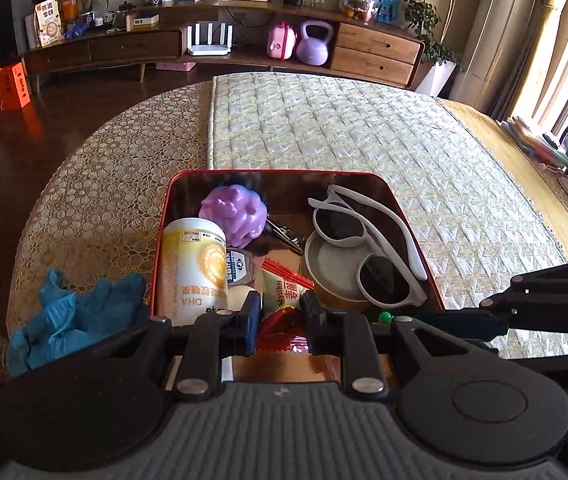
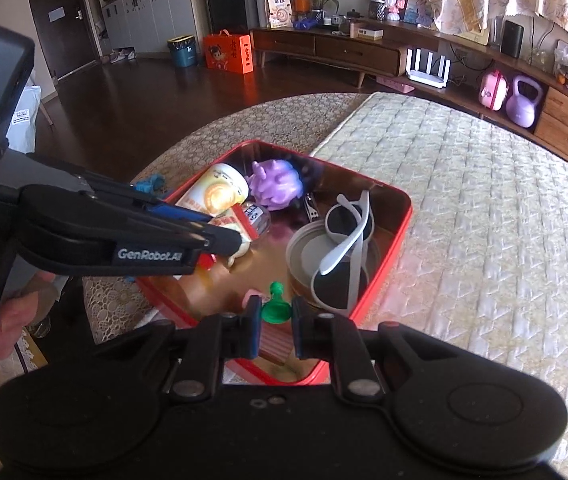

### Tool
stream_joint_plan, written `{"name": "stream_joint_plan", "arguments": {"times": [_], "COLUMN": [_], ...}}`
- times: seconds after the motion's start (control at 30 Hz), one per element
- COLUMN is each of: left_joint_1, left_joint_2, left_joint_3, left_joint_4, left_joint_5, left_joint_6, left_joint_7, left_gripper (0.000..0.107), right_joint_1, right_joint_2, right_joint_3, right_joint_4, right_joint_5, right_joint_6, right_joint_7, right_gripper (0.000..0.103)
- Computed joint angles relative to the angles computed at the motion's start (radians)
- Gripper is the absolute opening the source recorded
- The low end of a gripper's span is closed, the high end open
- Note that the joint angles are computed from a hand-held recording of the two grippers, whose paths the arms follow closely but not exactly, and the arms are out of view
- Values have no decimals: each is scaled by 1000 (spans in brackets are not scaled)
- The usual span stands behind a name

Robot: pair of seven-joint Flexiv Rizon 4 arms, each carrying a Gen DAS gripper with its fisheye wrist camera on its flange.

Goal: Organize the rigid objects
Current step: 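Lower the packet and pushpin into the tin and open both grippers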

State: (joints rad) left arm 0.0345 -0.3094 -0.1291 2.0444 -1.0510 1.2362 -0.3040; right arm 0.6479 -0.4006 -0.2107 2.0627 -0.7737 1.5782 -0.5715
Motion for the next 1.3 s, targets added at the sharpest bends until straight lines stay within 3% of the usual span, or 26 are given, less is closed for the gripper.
{"name": "stream_joint_plan", "arguments": {"times": [0.1,0.23,0.63,1.0,1.17,1.3], "left_joint_1": [-3,-4,29,37,45,41], "left_joint_2": [-26,-60,-80,-72,-43,-12], "left_joint_3": [4,8,-10,-8,-25,-31], "left_joint_4": [-20,-41,-51,-51,-21,7], "left_joint_5": [44,138,270,306,255,192], "left_joint_6": [-4,6,-28,-54,-30,-9], "left_joint_7": [-27,-86,-160,-215,-186,-144], "left_gripper": [22,22,22,22,22,31], "right_joint_1": [-40,-58,-102,-69,-41,-18], "right_joint_2": [-11,-19,-38,-22,-2,21], "right_joint_3": [59,94,176,139,98,60], "right_joint_4": [-15,-25,-54,-35,-12,17], "right_joint_5": [43,80,187,171,139,109], "right_joint_6": [-15,-34,-83,-80,-56,-18], "right_joint_7": [-36,-62,-121,-77,-29,13], "right_gripper": [14,14,17,25,35,43]}}
